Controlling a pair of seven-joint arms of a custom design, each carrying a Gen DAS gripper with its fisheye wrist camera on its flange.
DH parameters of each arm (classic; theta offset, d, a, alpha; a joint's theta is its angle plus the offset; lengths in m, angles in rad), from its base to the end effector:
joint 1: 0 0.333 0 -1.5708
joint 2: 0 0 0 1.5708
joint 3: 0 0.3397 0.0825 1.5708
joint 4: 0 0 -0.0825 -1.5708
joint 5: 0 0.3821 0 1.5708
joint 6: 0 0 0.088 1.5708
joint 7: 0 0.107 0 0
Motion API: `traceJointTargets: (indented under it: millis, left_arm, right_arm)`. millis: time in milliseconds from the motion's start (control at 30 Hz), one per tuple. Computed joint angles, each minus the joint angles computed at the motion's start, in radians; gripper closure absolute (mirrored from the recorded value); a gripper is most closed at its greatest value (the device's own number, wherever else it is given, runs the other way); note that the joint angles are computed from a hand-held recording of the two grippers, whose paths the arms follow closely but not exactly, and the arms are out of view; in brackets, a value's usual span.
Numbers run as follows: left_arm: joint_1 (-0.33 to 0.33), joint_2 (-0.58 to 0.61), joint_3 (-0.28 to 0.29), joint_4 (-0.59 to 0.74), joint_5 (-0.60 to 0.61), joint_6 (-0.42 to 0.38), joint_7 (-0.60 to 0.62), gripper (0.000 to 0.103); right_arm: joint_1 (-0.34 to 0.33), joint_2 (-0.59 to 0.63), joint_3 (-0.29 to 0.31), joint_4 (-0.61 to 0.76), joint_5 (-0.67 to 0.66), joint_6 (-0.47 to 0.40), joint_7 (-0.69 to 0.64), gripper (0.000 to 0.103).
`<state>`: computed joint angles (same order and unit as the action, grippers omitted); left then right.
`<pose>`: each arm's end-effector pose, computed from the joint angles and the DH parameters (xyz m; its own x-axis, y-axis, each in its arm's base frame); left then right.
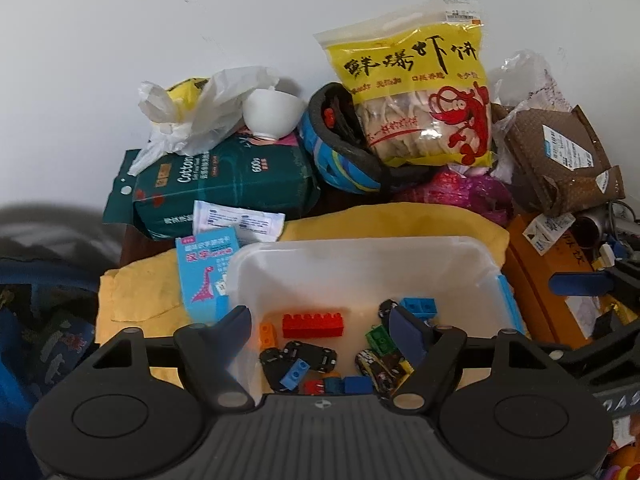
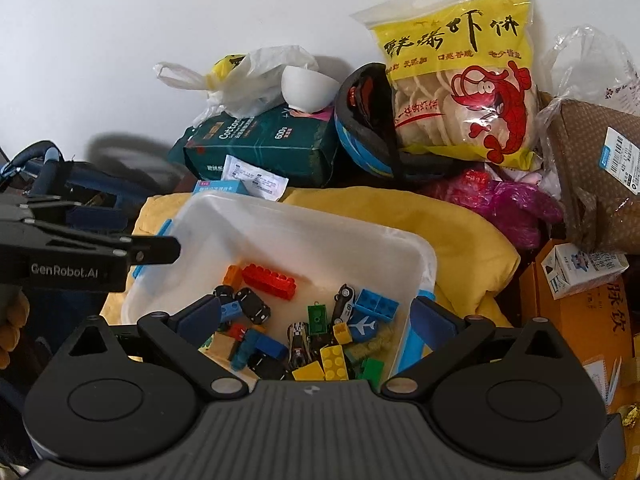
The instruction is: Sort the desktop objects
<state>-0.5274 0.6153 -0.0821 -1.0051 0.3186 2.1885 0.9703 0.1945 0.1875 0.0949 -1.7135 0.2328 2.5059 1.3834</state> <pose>0.6597 -0.4179 0.5856 -0.1117 -0.9911 0.0721 -0.8140 0.0496 -0.5788 0.6398 0.1833 0.5678 0.3558 -0.9255 -0.1297 -0.7844 -0.2203 -0.5798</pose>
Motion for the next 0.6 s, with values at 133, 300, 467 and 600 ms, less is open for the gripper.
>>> traceJointTargets:
  millis: [133, 300, 467, 600]
  left_arm:
    - [-0.007, 0.026, -0.002, 0.053, -0.004, -0.047, 0.023, 0.022]
    - [-0.014, 0.054, 0.002, 0.108, -0.006, -0.107, 0.048, 0.022]
    - [-0.018, 0.052, 0.004, 0.104, -0.003, -0.125, 0.064, 0.022]
    - [-0.010, 0.019, -0.002, 0.040, -0.006, -0.071, 0.065, 0.022]
  right_arm:
    - [0.004, -0.013, 0.000, -0.024, -0.016, 0.014, -0.007, 0.000]
    - [0.005, -0.022, -0.001, -0.038, -0.009, 0.012, -0.009, 0.000]
    - [0.009, -0.024, -0.004, -0.042, -0.017, 0.015, -0.002, 0.000]
    - [0.010, -0.026, -0.004, -0.049, -0.021, 0.013, 0.005, 0.000]
